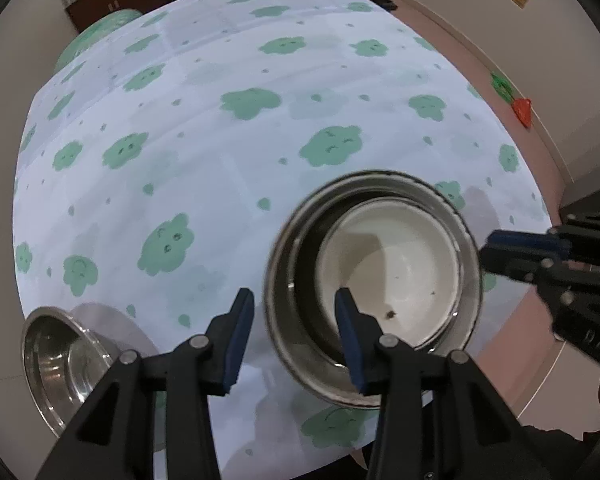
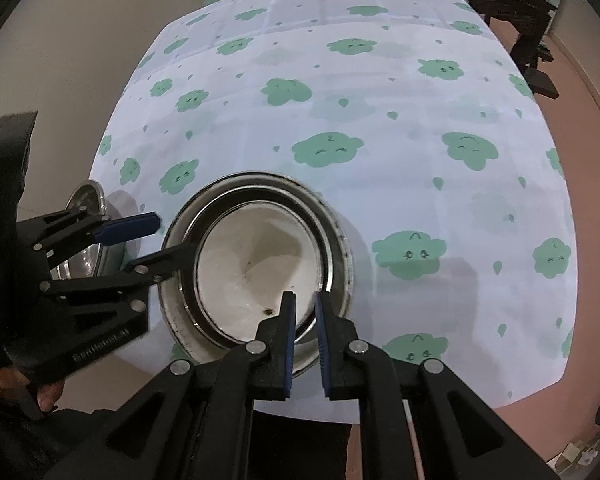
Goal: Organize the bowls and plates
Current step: 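Open both grippers and shift them to the outer steel bowl rim, then close both grippers on opposite rims of the outer steel bowl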
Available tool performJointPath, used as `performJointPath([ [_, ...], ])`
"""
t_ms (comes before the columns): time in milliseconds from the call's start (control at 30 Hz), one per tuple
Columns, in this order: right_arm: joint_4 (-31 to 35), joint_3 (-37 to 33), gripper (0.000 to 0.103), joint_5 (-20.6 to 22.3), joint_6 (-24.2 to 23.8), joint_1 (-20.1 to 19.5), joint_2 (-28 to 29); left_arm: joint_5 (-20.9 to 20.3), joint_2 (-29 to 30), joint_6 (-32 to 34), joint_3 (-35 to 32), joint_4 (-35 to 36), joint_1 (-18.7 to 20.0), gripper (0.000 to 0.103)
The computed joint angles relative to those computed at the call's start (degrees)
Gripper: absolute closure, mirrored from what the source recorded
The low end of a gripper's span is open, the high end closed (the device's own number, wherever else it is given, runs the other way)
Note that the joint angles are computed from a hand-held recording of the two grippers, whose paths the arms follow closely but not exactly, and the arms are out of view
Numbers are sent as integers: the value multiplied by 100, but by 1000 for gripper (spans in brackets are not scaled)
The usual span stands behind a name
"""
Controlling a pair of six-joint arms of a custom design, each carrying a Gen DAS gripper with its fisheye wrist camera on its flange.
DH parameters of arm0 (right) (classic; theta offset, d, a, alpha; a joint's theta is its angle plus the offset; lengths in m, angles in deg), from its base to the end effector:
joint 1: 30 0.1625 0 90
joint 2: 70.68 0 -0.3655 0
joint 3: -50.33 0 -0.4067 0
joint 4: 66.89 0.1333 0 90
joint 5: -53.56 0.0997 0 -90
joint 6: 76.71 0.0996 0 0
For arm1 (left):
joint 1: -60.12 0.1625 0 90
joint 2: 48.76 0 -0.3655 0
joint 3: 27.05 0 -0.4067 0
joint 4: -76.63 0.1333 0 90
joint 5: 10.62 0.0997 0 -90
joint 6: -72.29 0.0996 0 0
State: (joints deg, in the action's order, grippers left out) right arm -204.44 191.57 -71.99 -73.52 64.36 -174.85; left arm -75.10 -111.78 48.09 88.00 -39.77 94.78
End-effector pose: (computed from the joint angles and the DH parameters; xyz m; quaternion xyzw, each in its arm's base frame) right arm 0.1016 -0.3411 0.2102 -0.0182 -0.9485 0.1068 0.2976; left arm -0.2840 -0.4106 0.0434 0.3025 0.9030 0.0285 0.3039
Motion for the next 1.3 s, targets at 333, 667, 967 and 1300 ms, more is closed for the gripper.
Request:
performJointPath([
  [333,-64,25,92,-78,-49,-95,-27,100,-42,-188,19,85,96,61],
  [667,-216,110,92,-69,-142,-377,-107,126,-71,-401,80,160,200,55],
  [967,-271,129,92,25,-269,-523,-47,83,-56,-463,86,100,226,53],
  [1300,-358,173,92,207,-422,-656,-37,83,-74,-503,127,25,220,53],
])
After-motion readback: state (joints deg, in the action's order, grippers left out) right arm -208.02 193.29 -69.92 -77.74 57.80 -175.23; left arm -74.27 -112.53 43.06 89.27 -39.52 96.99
